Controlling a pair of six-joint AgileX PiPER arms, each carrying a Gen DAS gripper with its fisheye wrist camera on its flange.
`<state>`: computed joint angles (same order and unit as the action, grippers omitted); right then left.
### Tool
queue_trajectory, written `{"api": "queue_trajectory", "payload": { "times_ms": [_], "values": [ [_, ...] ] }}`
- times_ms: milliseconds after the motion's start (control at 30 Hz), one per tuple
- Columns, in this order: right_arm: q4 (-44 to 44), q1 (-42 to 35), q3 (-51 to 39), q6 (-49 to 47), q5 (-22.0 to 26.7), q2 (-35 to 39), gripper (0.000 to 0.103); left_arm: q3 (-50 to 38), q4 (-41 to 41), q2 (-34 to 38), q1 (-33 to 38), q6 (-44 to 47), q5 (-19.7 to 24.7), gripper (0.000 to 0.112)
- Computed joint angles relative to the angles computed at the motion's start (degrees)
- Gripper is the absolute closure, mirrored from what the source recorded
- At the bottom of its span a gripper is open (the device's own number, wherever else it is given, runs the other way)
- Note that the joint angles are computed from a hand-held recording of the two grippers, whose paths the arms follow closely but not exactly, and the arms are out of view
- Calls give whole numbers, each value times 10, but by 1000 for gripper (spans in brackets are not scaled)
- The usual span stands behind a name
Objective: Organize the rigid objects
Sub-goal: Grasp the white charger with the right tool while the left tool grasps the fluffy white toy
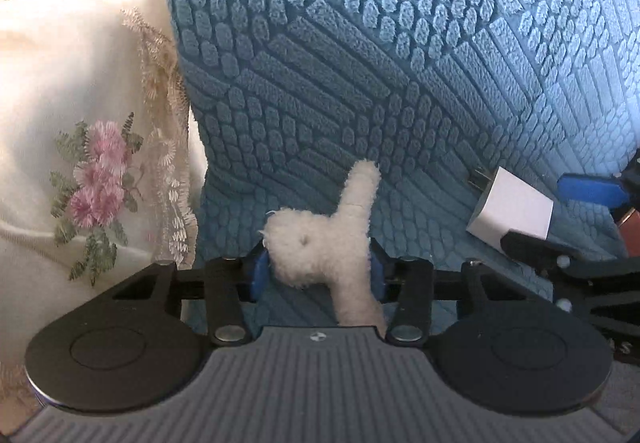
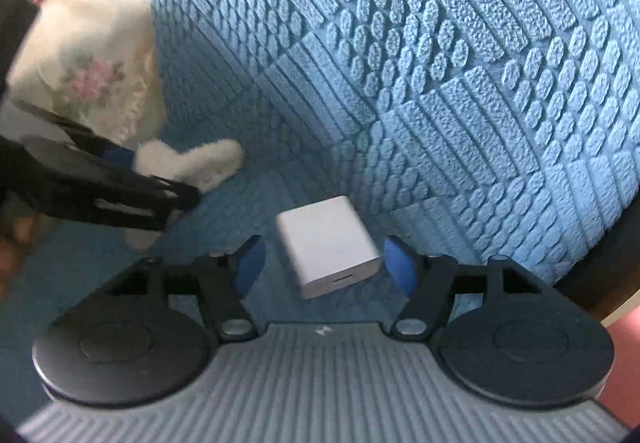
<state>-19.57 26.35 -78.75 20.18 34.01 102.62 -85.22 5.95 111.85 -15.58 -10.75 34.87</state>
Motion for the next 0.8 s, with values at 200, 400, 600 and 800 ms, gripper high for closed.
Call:
{"api": "queue_trajectory", "payload": {
  "times_ms": [200, 400, 600, 800],
  "values": [
    [48, -12, -20, -42, 4, 24, 40, 2, -17, -2, 7, 16, -1, 61],
    [141, -44, -42, -97, 38, 35, 46, -4, -58, -21, 19, 44, 20, 61],
    [125, -43, -45, -87, 80, 11, 46, 25, -51, -68, -3, 15, 38, 61],
    [61, -4, -3, -46, 100, -37, 46, 64, -46, -120, -13, 3, 30, 61]
  ]
}}
